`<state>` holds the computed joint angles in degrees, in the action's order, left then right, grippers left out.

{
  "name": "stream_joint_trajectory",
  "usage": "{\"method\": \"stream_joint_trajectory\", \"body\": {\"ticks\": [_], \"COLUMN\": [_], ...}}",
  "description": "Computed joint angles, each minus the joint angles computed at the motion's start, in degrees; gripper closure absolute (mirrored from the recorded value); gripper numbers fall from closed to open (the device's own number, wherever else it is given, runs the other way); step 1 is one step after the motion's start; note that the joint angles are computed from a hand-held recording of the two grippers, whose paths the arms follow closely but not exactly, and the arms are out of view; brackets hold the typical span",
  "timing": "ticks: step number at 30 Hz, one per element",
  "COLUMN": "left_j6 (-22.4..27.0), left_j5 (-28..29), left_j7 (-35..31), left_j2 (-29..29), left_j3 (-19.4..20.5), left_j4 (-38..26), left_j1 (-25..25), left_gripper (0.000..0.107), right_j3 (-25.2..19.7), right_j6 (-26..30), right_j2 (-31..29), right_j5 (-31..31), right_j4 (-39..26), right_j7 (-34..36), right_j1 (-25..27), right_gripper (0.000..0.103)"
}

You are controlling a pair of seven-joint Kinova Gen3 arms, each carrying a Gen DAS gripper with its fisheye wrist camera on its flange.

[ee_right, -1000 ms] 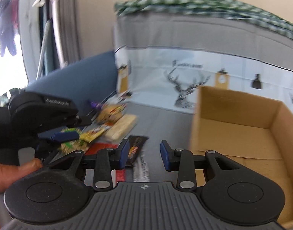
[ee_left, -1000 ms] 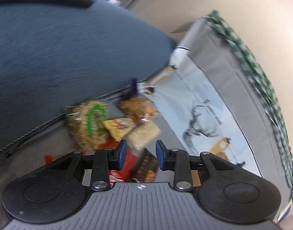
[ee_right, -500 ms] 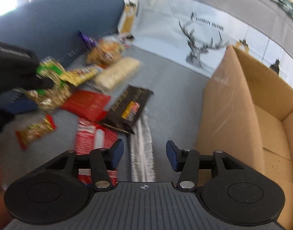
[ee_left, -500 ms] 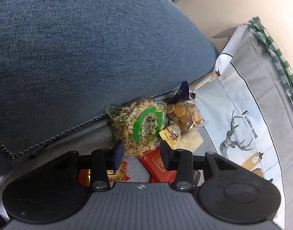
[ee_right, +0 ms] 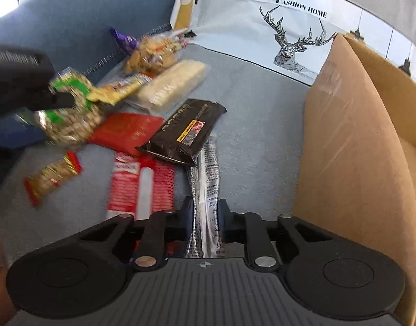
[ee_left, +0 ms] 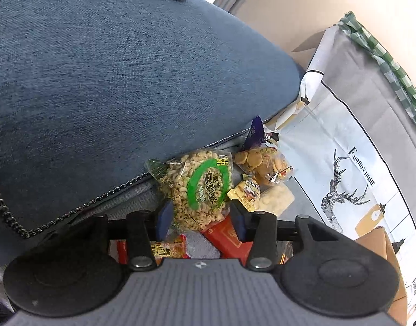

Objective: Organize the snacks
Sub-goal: 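Move both tools from the box down to the snack pile, then grasp the silver foil packet with the right tool while the left tool grasps the peanut bag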

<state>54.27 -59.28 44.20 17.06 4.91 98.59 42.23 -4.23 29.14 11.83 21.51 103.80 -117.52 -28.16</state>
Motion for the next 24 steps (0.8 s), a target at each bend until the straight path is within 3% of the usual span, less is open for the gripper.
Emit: {"method": "stream_joint_trajectory", "body": {"ticks": [3, 6, 11, 15, 17, 19, 21, 24], "left_j6": [-0.3, 1.7, -1.4, -2.5, -3.7, -4.1, -6.8, -6.7], "left_j5": [0.2, 1.6, 4.8, 2.4, 3.8, 5.4, 5.0, 2.9], "left_j7": [0.1, -0.3, 0.4, 0.8, -2.1, -3.7, -3.6, -4.1], "left_j2": [-0.7, -0.4, 0.2, 1.1, 1.7, 1.9, 1.1, 0.3], "left_j3": [0.2, 0.5, -0.3, -1.5, -1.4, -1.7, -2.2, -3.0], "left_j4": [0.6, -0.2, -0.3, -0.4, -1.1, -1.4, -0.2, 0.4], "left_j1": [0.0, 0.1, -2.0, -1.7, -3.0, -3.4, -3.9, -2.8], "left_gripper": [0.054, 0.037, 0.037, 0.038, 0.043, 0.064, 0.07, 0.079], "right_j3": [1.0, -1.0, -1.9, -1.9, -1.6, -1.5, -1.4, -1.8], "right_j6": [-1.4, -1.7, -0.3, 1.2, 1.8, 1.8, 1.5, 0.8], "right_j2": [-1.8, -3.5, -3.6, -1.9, -1.1, -0.8, -0.9, -1.4], "right_j5": [-1.4, -0.9, -0.9, -2.0, -1.7, -2.0, -2.0, -3.8], "right_j4": [1.1, 2.1, 1.8, 0.7, 0.4, 0.4, 0.6, 1.1], "right_j7": [1.3, 1.5, 3.3, 4.2, 4.0, 4.2, 4.2, 6.0], "right_j1": [-0.5, 1.0, 1.5, 1.4, 1.0, 1.0, 0.9, 1.9], "right_gripper": [0.085, 0.085, 0.084, 0.083, 0.083, 0.083, 0.083, 0.084]}}
